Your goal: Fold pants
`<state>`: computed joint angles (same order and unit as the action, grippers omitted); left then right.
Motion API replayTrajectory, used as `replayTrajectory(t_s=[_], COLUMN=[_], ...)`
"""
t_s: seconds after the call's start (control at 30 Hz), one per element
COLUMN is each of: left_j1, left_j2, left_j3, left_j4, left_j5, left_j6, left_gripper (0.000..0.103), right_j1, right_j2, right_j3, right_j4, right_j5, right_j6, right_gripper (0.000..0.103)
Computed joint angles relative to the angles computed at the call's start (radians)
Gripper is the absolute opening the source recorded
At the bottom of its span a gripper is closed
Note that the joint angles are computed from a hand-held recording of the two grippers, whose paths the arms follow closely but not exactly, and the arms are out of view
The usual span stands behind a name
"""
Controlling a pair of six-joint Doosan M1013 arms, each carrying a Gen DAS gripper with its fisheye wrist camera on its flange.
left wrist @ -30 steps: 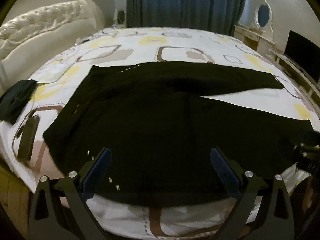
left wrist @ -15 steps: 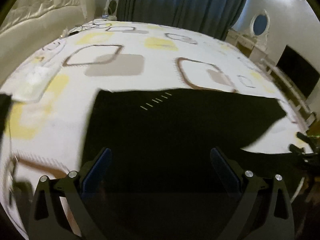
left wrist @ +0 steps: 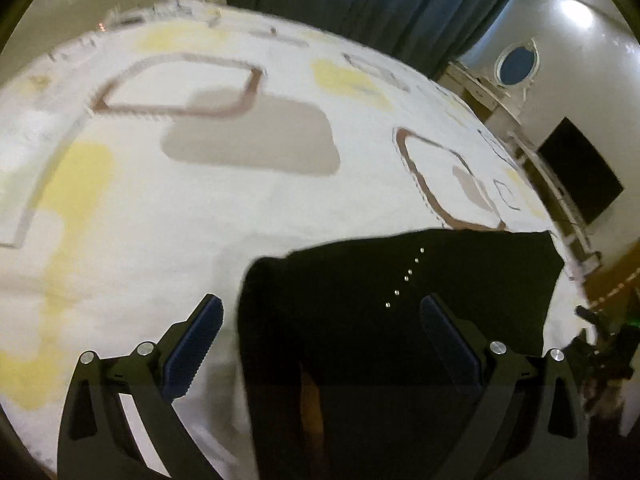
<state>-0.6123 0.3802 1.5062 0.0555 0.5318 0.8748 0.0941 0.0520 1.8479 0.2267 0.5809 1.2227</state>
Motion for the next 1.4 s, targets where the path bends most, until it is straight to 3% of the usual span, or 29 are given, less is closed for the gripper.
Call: replayTrajectory(t_s=[0.17,0.27,0.33,0.47,0.57,0.6,0.63,0.67,0.9,1.0,1.03,1.07,1.13,1.23,1.33,1.4], left_j1=[0.007,0.014,0.009,-0.015,-0.011,-0.01,-0.01,-0.007,0.005,0.009,0.009,0.01,0.014,0.022,0.028,0.033], left_j2=[0.051,0.048,0.053,0.087,0.073,0.071,0.075,0.083,0.069,0.066,0.066,0.069,0.069,0.066,0.066,0.065], left_j3=[-0.045,-0.026,-0.034,-0.106,-0.087,-0.081,-0.086,-0.098,-0.075,-0.065,-0.063,-0.065,-0.06,-0.05,-0.045,-0.038], left_j4=[0.004,-0.029,-0.005,0.093,0.114,0.11,0.108,0.106,0.044,0.025,0.02,0.014,-0.009,-0.053,-0.076,-0.099], left_j5=[0.074,0.044,0.07,0.224,0.153,0.133,0.139,0.164,0.114,0.091,0.082,0.076,0.06,0.038,0.02,0.0], left_j6=[0.027,0.051,0.072,0.119,0.052,0.054,0.057,0.047,0.085,0.095,0.102,0.107,0.124,0.154,0.173,0.177], left_gripper=[0.098,0.098,0.098,0.098,0.098,0.079,0.032,0.032,0.02,0.02,0.02,0.02,0.02,0.021,0.022,0.024], right_j1=[0.003,-0.009,-0.028,-0.077,-0.109,-0.117,-0.12,-0.124,-0.11,-0.103,-0.097,-0.09,-0.08,-0.076,-0.078,-0.078], right_j2=[0.009,0.01,0.019,0.063,0.117,0.139,0.157,0.18,0.308,0.355,0.368,0.387,0.424,0.448,0.458,0.47], right_j3=[-0.005,-0.011,-0.025,-0.085,-0.158,-0.189,-0.214,-0.245,-0.408,-0.467,-0.484,-0.51,-0.558,-0.586,-0.601,-0.62], right_j4=[-0.017,0.021,0.087,0.217,0.277,0.279,0.278,0.276,0.205,0.208,0.184,0.146,0.078,0.034,0.025,0.01], right_j5=[0.009,0.014,0.032,0.099,0.161,0.186,0.214,0.246,0.342,0.403,0.418,0.448,0.506,0.526,0.518,0.538], right_j6=[0.019,-0.028,-0.108,-0.28,-0.401,-0.426,-0.439,-0.461,-0.531,-0.591,-0.59,-0.575,-0.537,-0.556,-0.565,-0.556], right_gripper=[0.101,0.101,0.101,0.101,0.101,0.101,0.101,0.101,0.101,0.099,0.083,0.049,0.033,0.035,0.054,0.057])
